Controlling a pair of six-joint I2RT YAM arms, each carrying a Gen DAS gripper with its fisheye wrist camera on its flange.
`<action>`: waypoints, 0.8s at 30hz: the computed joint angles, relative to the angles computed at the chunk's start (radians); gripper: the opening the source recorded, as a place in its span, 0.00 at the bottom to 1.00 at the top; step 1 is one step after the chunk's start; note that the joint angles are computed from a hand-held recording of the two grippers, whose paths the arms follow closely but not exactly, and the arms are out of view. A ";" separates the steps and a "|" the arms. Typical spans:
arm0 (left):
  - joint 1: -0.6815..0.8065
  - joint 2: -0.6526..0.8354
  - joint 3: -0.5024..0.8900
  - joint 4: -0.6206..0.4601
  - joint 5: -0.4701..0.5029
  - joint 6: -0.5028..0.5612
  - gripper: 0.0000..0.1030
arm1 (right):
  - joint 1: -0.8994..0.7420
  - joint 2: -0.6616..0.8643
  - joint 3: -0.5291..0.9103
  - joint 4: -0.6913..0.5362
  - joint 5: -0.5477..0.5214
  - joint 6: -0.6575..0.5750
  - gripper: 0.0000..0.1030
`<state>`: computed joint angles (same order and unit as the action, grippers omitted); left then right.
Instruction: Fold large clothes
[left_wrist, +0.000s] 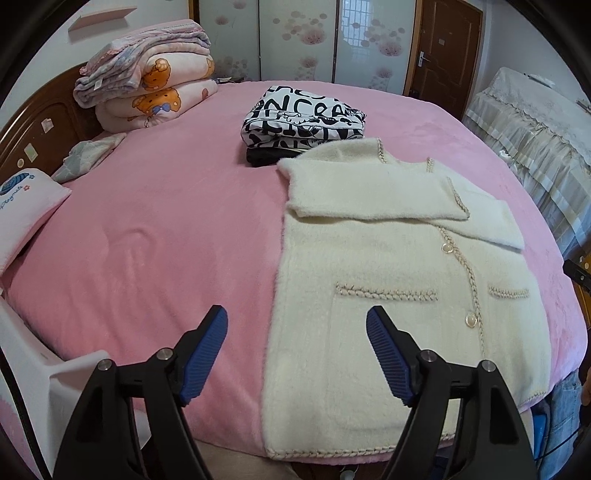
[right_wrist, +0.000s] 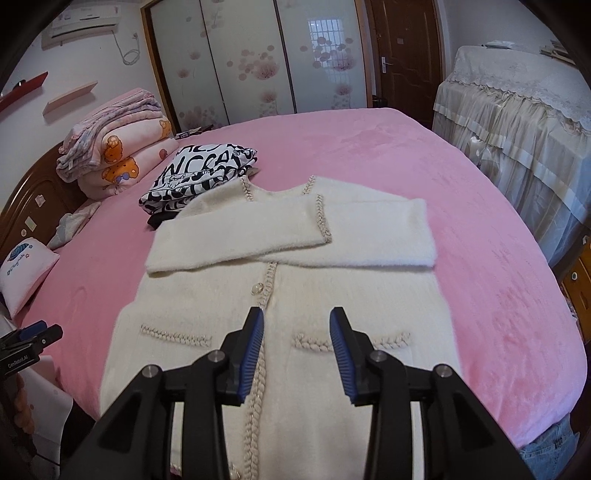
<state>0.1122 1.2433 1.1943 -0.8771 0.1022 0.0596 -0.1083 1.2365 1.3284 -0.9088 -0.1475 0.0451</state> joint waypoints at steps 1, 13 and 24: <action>-0.003 -0.012 -0.014 -0.001 -0.004 0.003 0.75 | -0.012 -0.024 -0.020 0.001 -0.004 -0.008 0.45; 0.037 -0.028 -0.180 -0.036 0.077 0.081 0.75 | -0.155 -0.218 -0.236 -0.033 -0.028 -0.111 0.51; 0.215 0.151 -0.318 0.073 0.211 0.230 0.75 | -0.477 -0.235 -0.388 -0.065 -0.121 -0.347 0.61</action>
